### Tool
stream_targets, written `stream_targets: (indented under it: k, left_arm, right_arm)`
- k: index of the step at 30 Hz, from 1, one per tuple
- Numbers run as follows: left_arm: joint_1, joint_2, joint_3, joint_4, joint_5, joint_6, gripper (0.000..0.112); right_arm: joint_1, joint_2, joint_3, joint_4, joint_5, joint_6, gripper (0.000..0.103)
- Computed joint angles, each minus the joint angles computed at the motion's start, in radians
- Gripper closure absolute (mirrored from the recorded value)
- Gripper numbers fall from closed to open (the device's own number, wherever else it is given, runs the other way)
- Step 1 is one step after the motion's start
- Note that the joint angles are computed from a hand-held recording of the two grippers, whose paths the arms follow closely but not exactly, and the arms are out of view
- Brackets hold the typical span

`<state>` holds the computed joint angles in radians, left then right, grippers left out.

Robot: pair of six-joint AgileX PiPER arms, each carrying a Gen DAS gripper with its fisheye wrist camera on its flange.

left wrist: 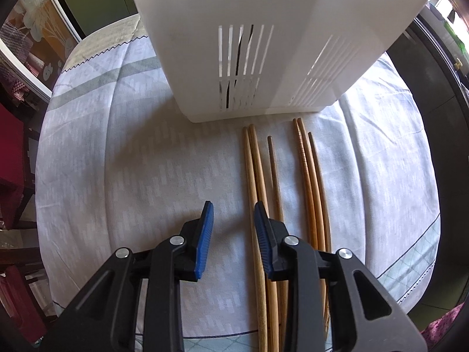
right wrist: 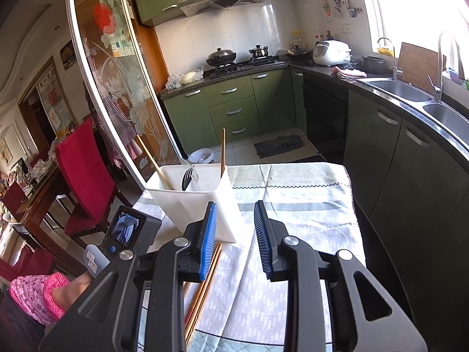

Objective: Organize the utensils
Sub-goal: 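Lower the left gripper onto another wooden chopstick and close on it, then grasp another chopstick with the right gripper while the left lifts its chopstick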

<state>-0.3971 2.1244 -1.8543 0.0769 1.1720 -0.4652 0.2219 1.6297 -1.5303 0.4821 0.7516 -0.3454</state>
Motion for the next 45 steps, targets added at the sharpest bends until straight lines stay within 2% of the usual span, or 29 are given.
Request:
stream_targets:
  k: [4, 8, 9, 10, 14, 17, 22, 25, 29, 31, 35, 39, 40, 45]
  left_arm:
    - [-0.017, 0.037, -0.043, -0.026, 0.035, -0.003, 0.084]
    - [-0.047, 0.059, -0.066, 0.026, 0.035, -0.034, 0.086]
    - [-0.051, 0.064, -0.073, 0.034, 0.038, -0.041, 0.091]
    - [-0.050, 0.065, -0.074, 0.035, 0.036, -0.041, 0.103]
    - [-0.039, 0.043, -0.037, 0.027, 0.015, -0.036, 0.106]
    - [-0.032, -0.028, 0.063, 0.044, -0.067, -0.063, 0.106]
    - [-0.045, -0.224, 0.274, 0.152, -0.247, -0.177, 0.106]
    - [-0.066, -0.381, 0.434, 0.286, -0.371, -0.303, 0.106]
    - [-0.115, -0.585, 0.623, 0.563, -0.450, -0.546, 0.106]
    - [-0.163, -0.653, 0.697, 0.717, -0.452, -0.690, 0.106]
    - [-0.223, -0.727, 0.767, 0.895, -0.430, -0.840, 0.106]
    - [-0.262, -0.815, 0.818, 0.933, -0.399, -0.844, 0.106]
    - [-0.255, -0.839, 0.844, 0.947, -0.411, -0.851, 0.106]
    - [-0.297, -0.884, 0.875, 0.998, -0.383, -0.889, 0.106]
  right_arm:
    - [0.006, 0.006, -0.008, -0.001, 0.007, -0.001, 0.076]
    - [0.014, 0.005, -0.007, -0.008, 0.012, 0.001, 0.076]
    - [0.015, 0.003, -0.005, -0.011, 0.014, 0.000, 0.076]
    - [0.013, 0.003, -0.004, -0.009, 0.016, -0.004, 0.076]
    - [0.016, 0.002, 0.008, -0.026, 0.027, -0.001, 0.076]
    - [0.028, 0.009, 0.022, -0.054, 0.032, 0.013, 0.076]
    - [0.064, 0.059, 0.022, -0.120, 0.055, 0.049, 0.072]
    - [0.090, 0.115, 0.013, -0.156, 0.073, 0.074, 0.072]
    - [0.129, 0.219, -0.018, -0.198, 0.098, 0.120, 0.072]
    - [0.154, 0.279, -0.050, -0.235, 0.111, 0.158, 0.072]
    - [0.206, 0.407, -0.160, -0.319, 0.169, 0.243, 0.087]
    - [0.243, 0.509, -0.266, -0.367, 0.222, 0.303, 0.090]
    - [0.249, 0.531, -0.293, -0.367, 0.239, 0.310, 0.091]
    - [0.270, 0.600, -0.385, -0.383, 0.297, 0.340, 0.093]
